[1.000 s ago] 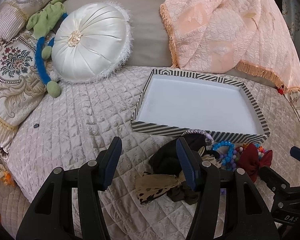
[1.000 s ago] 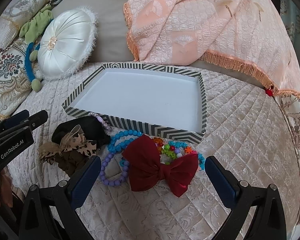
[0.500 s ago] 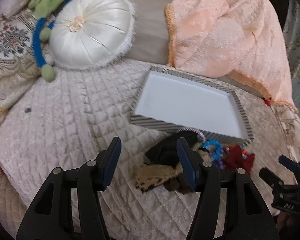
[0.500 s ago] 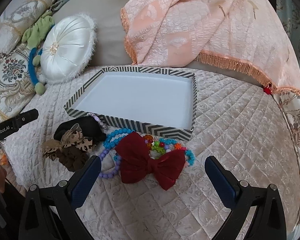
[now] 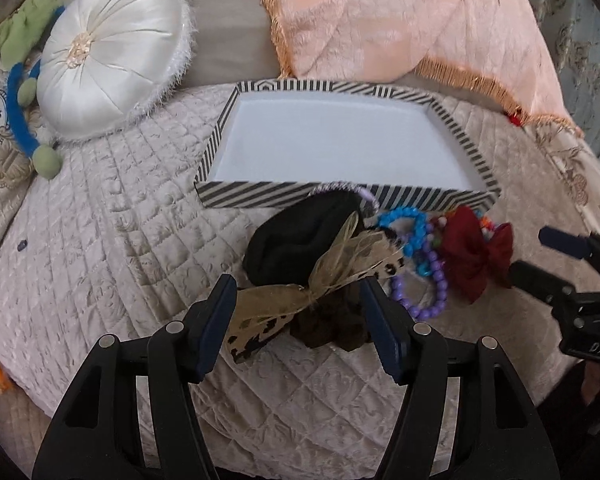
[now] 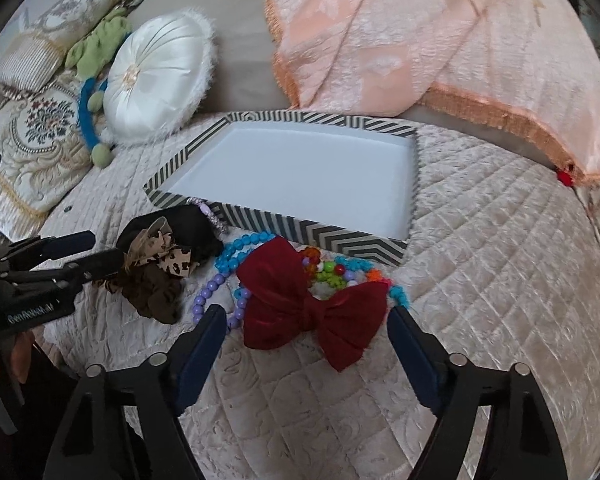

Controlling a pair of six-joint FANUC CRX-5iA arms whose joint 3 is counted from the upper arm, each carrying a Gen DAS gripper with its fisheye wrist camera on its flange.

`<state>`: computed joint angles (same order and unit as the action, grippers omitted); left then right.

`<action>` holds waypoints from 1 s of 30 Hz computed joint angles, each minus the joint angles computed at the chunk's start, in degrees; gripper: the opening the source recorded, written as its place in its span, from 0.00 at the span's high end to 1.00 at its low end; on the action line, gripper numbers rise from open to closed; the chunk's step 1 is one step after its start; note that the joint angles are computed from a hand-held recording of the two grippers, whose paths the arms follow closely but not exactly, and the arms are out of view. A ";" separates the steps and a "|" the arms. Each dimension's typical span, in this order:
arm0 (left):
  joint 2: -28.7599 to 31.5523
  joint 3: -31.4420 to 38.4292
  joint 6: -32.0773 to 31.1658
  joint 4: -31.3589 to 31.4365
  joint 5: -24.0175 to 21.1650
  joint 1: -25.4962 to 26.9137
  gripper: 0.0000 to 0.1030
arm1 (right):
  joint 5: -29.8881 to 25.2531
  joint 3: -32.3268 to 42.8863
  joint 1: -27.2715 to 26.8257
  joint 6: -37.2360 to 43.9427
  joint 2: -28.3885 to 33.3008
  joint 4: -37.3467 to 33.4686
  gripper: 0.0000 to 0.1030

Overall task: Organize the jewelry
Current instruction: 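Grasp the brown scrunchie with the left tool while the right tool grasps the red bow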

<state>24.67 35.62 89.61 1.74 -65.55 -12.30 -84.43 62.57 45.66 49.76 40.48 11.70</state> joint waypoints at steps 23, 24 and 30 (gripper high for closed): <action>1.02 -1.11 -3.48 8.89 -0.69 1.93 0.97 | 10.04 -7.57 -4.04 4.44 -4.60 -11.49 1.00; 0.48 -1.64 -3.54 9.23 -0.05 2.06 0.97 | 10.61 -8.22 -3.91 4.32 -5.26 -11.19 1.00; 0.71 -0.92 -3.00 8.70 -0.36 1.74 0.96 | 8.24 -5.20 -2.86 5.52 -3.87 -8.04 1.00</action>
